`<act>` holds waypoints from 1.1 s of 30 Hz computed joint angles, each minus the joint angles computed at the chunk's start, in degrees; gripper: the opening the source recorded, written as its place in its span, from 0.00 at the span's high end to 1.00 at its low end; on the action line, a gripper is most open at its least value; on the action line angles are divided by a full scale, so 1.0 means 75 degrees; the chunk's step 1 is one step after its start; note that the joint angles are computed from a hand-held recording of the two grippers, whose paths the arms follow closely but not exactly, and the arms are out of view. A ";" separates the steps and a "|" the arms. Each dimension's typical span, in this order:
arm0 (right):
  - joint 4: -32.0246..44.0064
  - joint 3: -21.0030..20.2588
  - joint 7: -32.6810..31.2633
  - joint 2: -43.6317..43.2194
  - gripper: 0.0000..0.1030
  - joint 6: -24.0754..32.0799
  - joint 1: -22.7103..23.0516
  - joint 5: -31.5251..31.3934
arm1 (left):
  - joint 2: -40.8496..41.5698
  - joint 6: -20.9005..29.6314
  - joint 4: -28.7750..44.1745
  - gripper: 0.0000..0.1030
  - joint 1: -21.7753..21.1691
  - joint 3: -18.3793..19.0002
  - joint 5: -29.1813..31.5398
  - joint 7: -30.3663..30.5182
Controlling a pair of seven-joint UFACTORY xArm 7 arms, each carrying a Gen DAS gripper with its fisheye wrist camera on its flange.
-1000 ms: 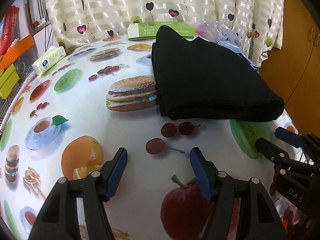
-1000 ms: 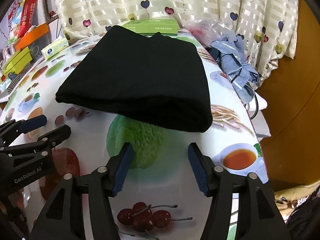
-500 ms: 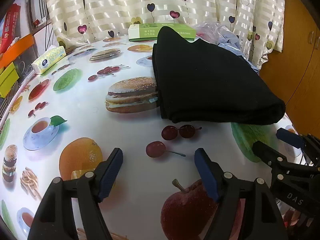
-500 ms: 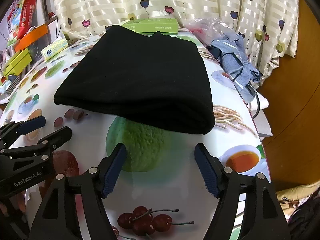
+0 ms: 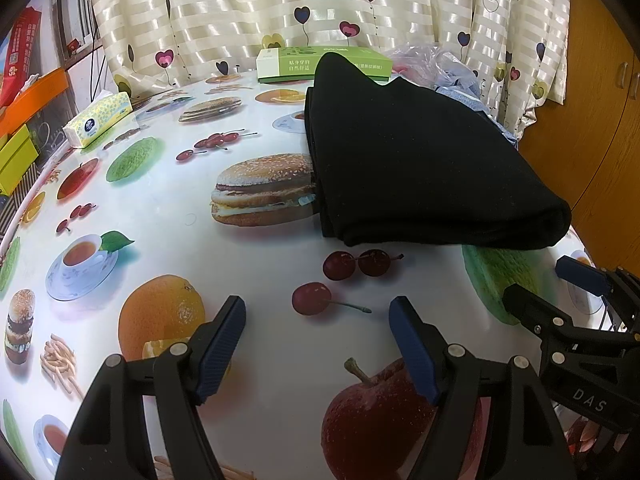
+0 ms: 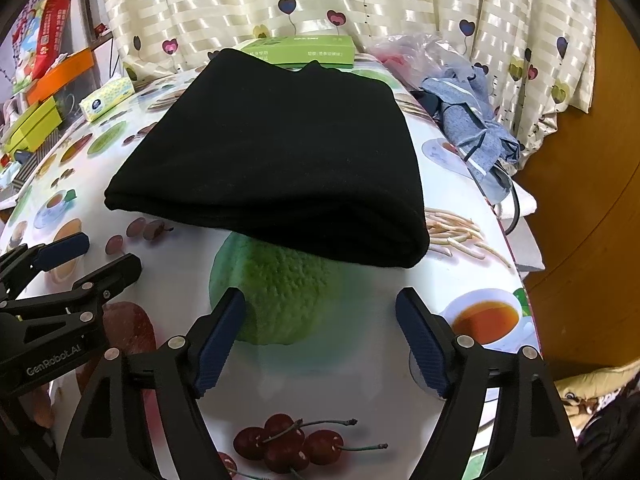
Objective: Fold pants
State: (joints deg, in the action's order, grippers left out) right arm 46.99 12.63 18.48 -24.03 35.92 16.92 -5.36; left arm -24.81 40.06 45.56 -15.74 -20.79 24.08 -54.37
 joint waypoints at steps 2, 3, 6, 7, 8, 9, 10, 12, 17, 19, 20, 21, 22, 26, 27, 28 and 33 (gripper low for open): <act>0.0001 -0.0007 -0.0011 0.0003 0.24 -0.0003 0.0002 -0.0001 | 0.0000 0.0000 0.0000 0.26 -0.0002 0.0002 0.0002 -0.0001; 0.0001 -0.0010 -0.0016 0.0004 0.24 -0.0004 0.0003 0.0001 | 0.0001 0.0001 0.0000 0.26 -0.0003 0.0003 0.0002 -0.0002; 0.0003 -0.0015 -0.0026 0.0008 0.23 -0.0006 0.0003 0.0001 | -0.0003 0.0003 -0.0001 0.26 -0.0008 0.0006 0.0000 -0.0003; 0.0003 -0.0014 -0.0026 0.0008 0.23 -0.0006 0.0002 0.0002 | -0.0003 0.0003 -0.0001 0.26 -0.0008 0.0006 0.0000 -0.0003; 0.0002 -0.0012 -0.0019 0.0009 0.23 -0.0008 -0.0003 -0.0002 | 0.0004 0.0001 0.0005 0.26 -0.0005 0.0003 0.0002 -0.0009; 0.0002 -0.0015 -0.0024 0.0009 0.23 -0.0010 -0.0001 0.0000 | 0.0003 -0.0003 0.0003 0.26 -0.0006 0.0007 -0.0001 -0.0011; 0.0002 -0.0017 -0.0029 0.0010 0.23 -0.0011 -0.0001 0.0000 | 0.0003 -0.0003 0.0003 0.26 -0.0006 0.0007 -0.0001 -0.0011; 0.0002 -0.0016 -0.0030 0.0010 0.23 -0.0011 -0.0001 0.0001 | -0.0003 -0.0013 -0.0010 0.26 -0.0006 0.0013 0.0000 -0.0004; -0.0004 -0.0016 -0.0033 0.0009 0.23 -0.0015 -0.0002 0.0002 | 0.0002 -0.0018 -0.0009 0.26 -0.0004 0.0011 0.0000 -0.0006; 0.0000 -0.0019 -0.0039 0.0014 0.22 -0.0015 -0.0002 0.0004 | 0.0002 -0.0018 -0.0009 0.26 -0.0004 0.0011 0.0000 -0.0006; 0.0000 -0.0021 -0.0044 0.0015 0.22 -0.0017 -0.0001 0.0005 | 0.0002 -0.0018 -0.0009 0.26 -0.0004 0.0011 0.0000 -0.0006; 0.0000 -0.0026 -0.0052 0.0017 0.22 -0.0020 0.0000 0.0009 | -0.0003 -0.0015 -0.0011 0.26 -0.0005 0.0011 -0.0002 -0.0005; -0.0003 -0.0024 -0.0049 0.0015 0.22 -0.0021 -0.0002 0.0009 | 0.0001 -0.0016 -0.0010 0.26 -0.0003 0.0010 0.0001 -0.0007; 0.0004 -0.0024 -0.0054 0.0024 0.22 -0.0022 -0.0004 0.0008 | -0.0002 -0.0012 -0.0009 0.26 -0.0005 0.0010 -0.0002 -0.0006; 0.0004 -0.0024 -0.0054 0.0024 0.22 -0.0022 -0.0005 0.0008 | -0.0002 -0.0012 -0.0009 0.26 -0.0005 0.0010 -0.0002 -0.0006; 0.0006 -0.0025 -0.0059 0.0026 0.22 -0.0022 -0.0004 0.0009 | -0.0002 -0.0012 -0.0009 0.26 -0.0005 0.0010 -0.0002 -0.0006; 0.0006 -0.0022 -0.0054 0.0026 0.22 -0.0021 -0.0006 0.0007 | 0.0004 -0.0013 -0.0005 0.26 -0.0005 0.0011 -0.0003 -0.0005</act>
